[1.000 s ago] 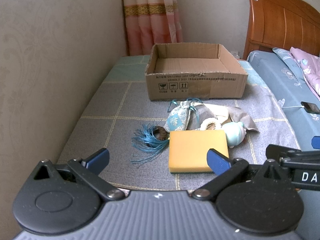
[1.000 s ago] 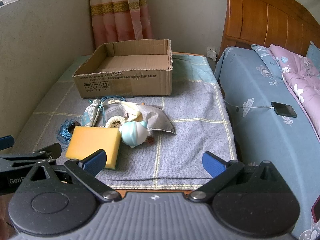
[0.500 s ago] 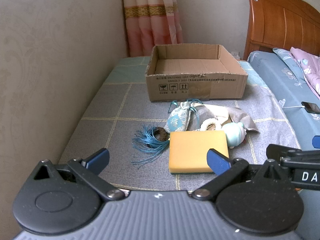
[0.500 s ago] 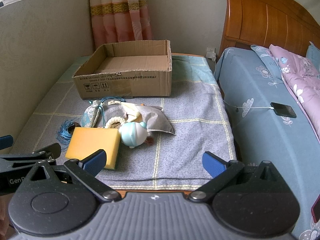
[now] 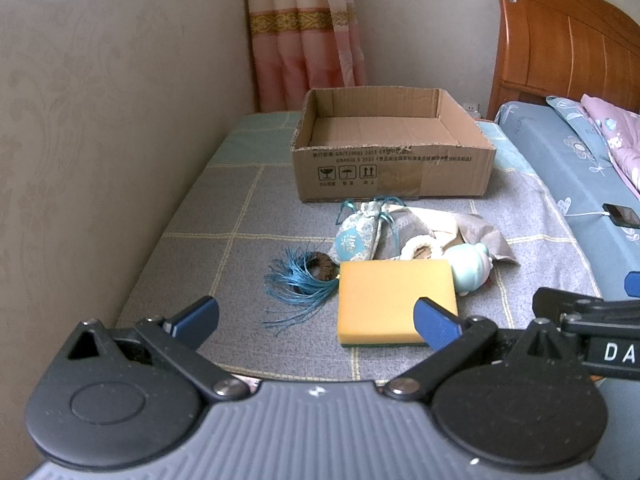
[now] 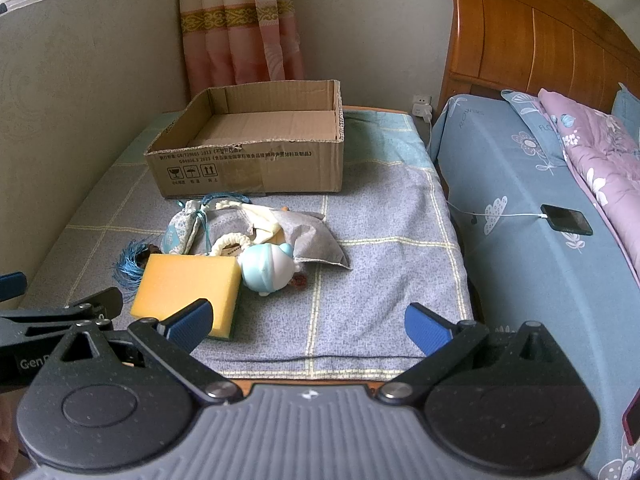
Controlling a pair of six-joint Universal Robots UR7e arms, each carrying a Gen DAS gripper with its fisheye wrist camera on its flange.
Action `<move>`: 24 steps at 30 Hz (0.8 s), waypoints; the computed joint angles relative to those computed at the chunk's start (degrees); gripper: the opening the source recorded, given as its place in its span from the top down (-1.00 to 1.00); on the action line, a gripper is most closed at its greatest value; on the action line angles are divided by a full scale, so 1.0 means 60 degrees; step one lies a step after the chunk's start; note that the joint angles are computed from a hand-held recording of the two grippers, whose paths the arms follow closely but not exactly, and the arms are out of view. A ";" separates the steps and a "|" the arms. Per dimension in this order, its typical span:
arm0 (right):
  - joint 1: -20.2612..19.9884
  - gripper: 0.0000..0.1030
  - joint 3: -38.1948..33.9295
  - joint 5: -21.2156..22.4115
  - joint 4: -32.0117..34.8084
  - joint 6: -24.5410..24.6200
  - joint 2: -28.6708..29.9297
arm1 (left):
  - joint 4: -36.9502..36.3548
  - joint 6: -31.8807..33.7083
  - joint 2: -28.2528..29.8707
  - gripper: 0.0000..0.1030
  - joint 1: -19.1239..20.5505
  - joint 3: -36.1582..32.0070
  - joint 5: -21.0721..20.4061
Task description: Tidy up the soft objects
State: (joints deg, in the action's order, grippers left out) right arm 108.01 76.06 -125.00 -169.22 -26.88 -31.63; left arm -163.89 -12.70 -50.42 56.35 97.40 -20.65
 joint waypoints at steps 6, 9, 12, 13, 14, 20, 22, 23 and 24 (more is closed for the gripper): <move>0.0000 -1.00 -0.0006 0.0001 0.0010 0.0014 0.0000 | 0.0198 -0.0243 -0.0044 -0.99 0.0029 0.0009 -0.0115; -0.0001 -1.00 -0.0009 0.0003 -0.0005 -0.0001 0.0007 | 0.0135 -0.0196 -0.0021 -0.99 0.0027 0.0016 -0.0077; -0.0003 -1.00 0.0002 0.0015 -0.0014 -0.0007 -0.0006 | 0.0146 -0.0188 -0.0017 -0.99 0.0033 -0.0001 -0.0099; -0.0004 -1.00 0.0002 0.0022 -0.0013 -0.0011 -0.0010 | 0.0136 -0.0176 -0.0014 -0.99 0.0037 -0.0004 -0.0107; -0.0004 -1.00 -0.0006 0.0023 -0.0007 -0.0010 -0.0007 | 0.0149 -0.0172 -0.0011 -0.99 0.0043 -0.0012 -0.0110; -0.0024 -1.00 -0.0008 0.0069 -0.0062 -0.0034 0.0009 | 0.0198 -0.0087 -0.0004 -0.99 0.0084 -0.0101 -0.0246; -0.0049 -1.00 -0.0026 0.0124 -0.0066 -0.0016 0.0027 | 0.0026 0.0091 0.0023 -0.99 0.0109 -0.0116 -0.0319; -0.0061 -1.00 -0.0037 0.0160 -0.0099 -0.0040 0.0040 | -0.0077 0.0219 0.0054 -0.99 0.0120 -0.0135 -0.0336; -0.0067 -1.00 -0.0059 0.0173 -0.0092 -0.0048 0.0055 | -0.0270 0.0414 0.0097 -0.99 0.0130 -0.0146 -0.0342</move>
